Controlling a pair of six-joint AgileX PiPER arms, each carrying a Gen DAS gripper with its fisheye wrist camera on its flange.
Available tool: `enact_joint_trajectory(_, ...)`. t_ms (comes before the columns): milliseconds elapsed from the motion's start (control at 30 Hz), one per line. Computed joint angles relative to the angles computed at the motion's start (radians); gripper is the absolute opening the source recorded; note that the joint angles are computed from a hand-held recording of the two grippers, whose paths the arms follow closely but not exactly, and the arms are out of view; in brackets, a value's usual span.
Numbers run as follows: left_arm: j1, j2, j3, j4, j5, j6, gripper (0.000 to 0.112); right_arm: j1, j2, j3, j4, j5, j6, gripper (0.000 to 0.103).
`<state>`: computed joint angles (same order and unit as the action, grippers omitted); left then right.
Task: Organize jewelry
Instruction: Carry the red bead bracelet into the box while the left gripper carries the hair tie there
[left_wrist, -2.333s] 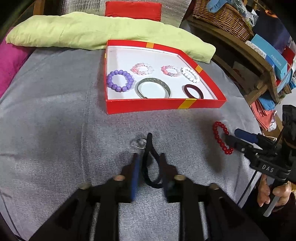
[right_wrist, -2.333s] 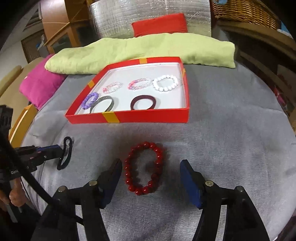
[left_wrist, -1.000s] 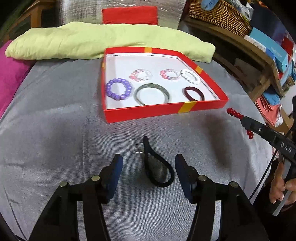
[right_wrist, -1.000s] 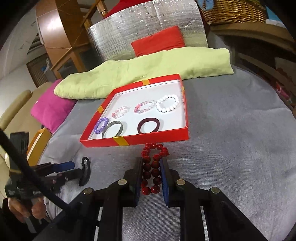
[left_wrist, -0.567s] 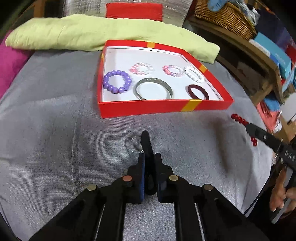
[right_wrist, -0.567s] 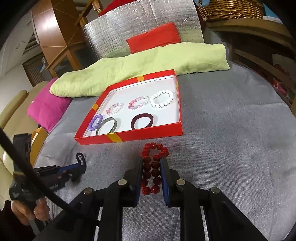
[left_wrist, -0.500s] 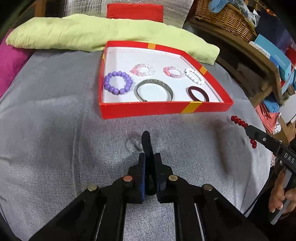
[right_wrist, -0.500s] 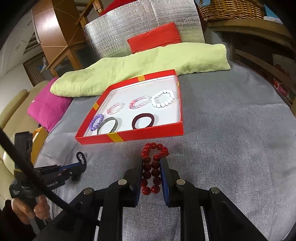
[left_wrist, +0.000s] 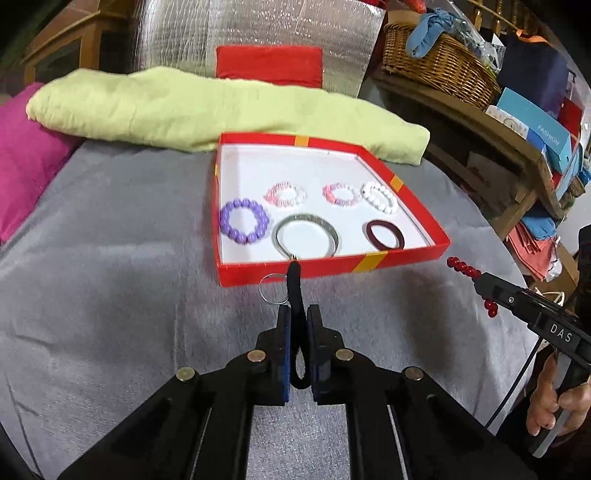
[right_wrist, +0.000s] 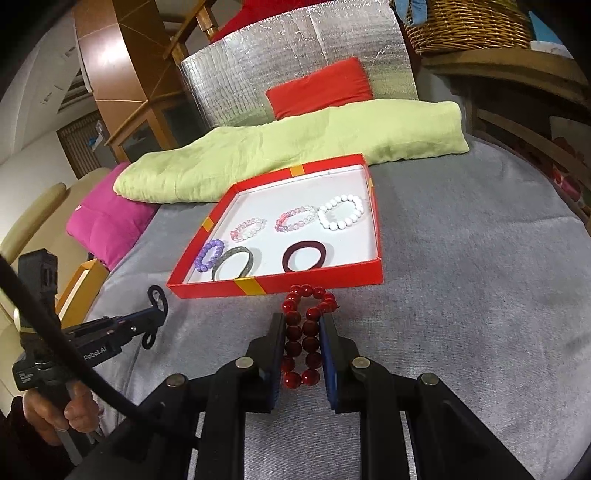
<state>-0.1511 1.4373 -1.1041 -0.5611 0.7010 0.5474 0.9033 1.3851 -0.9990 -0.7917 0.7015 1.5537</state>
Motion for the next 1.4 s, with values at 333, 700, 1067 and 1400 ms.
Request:
enact_joint_trajectory(333,-0.058,-0.035,-0.026,0.011,-0.065,-0.045,0.008,0.000,-0.006,-0.017,-0.044,-0.019,0.044,0.020)
enact_joint_trajectory(700,-0.134,0.065,-0.173,0.116,-0.102,-0.149,0.009,-0.171,0.077,-0.139,0.123,-0.153,-0.152,0.020)
enact_joint_trajectory(1067,-0.100,0.373,-0.610,0.118,0.052,-0.178,0.009,-0.408,0.309,-0.441,0.603,-0.203,-0.616,0.020)
enact_joint_trajectory(1400,-0.091,0.692,-1.065,0.150,0.254,-0.269,0.009,-0.557,0.566,-0.734,0.962,-0.158,-0.858,0.020)
